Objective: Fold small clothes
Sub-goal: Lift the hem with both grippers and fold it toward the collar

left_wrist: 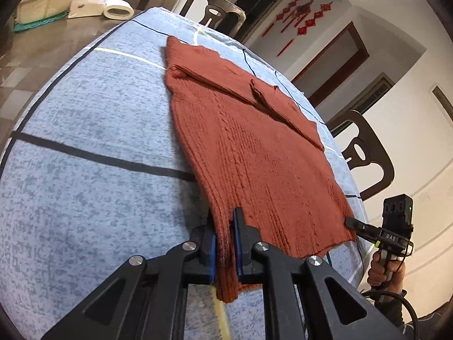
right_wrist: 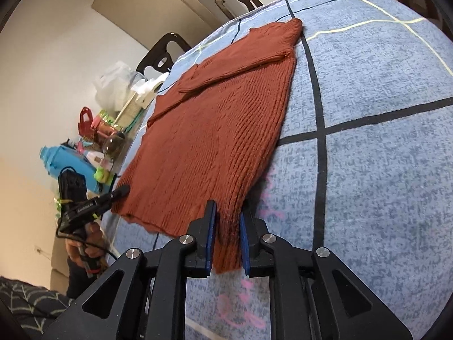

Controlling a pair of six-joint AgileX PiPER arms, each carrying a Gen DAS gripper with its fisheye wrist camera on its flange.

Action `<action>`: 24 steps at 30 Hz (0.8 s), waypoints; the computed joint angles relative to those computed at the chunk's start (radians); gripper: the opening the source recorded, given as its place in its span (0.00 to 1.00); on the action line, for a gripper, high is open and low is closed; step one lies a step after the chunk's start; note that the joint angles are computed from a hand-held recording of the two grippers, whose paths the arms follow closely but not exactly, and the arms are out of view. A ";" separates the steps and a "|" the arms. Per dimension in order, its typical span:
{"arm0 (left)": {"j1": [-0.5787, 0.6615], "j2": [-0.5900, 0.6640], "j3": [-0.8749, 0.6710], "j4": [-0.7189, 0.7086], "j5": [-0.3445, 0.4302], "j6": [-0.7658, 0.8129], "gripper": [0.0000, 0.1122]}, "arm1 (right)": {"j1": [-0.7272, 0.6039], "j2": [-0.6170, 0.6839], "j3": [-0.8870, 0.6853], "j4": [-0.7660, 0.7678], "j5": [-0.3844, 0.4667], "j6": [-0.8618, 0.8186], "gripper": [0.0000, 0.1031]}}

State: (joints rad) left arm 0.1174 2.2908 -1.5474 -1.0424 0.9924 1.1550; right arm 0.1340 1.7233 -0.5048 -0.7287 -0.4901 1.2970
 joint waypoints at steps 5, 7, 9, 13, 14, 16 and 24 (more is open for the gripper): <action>0.002 -0.034 0.041 -0.035 -0.016 0.070 0.06 | 0.033 -0.033 0.014 0.096 0.023 -0.097 0.07; 0.031 -0.047 0.053 -0.093 0.014 0.106 0.06 | 0.029 -0.072 0.046 0.136 -0.005 -0.138 0.07; 0.061 -0.055 0.051 -0.145 0.048 0.125 0.06 | 0.019 -0.114 0.076 0.155 -0.038 -0.159 0.06; 0.076 -0.049 -0.009 -0.171 0.095 0.096 0.06 | -0.004 -0.151 0.066 0.129 -0.063 -0.144 0.06; 0.073 -0.045 -0.032 -0.173 0.101 0.085 0.06 | -0.016 -0.151 0.050 0.105 -0.066 -0.127 0.06; 0.058 -0.038 -0.091 -0.165 0.099 0.047 0.06 | -0.051 -0.149 0.014 0.033 -0.072 -0.067 0.06; -0.018 0.081 -0.462 -0.069 0.082 -0.174 0.06 | -0.156 -0.103 -0.218 -0.278 -0.036 0.181 0.06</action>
State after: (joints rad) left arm 0.0990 2.3714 -2.0098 -1.1117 1.0746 0.9811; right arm -0.0218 1.6201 -0.7228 -1.0066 -0.5257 1.4781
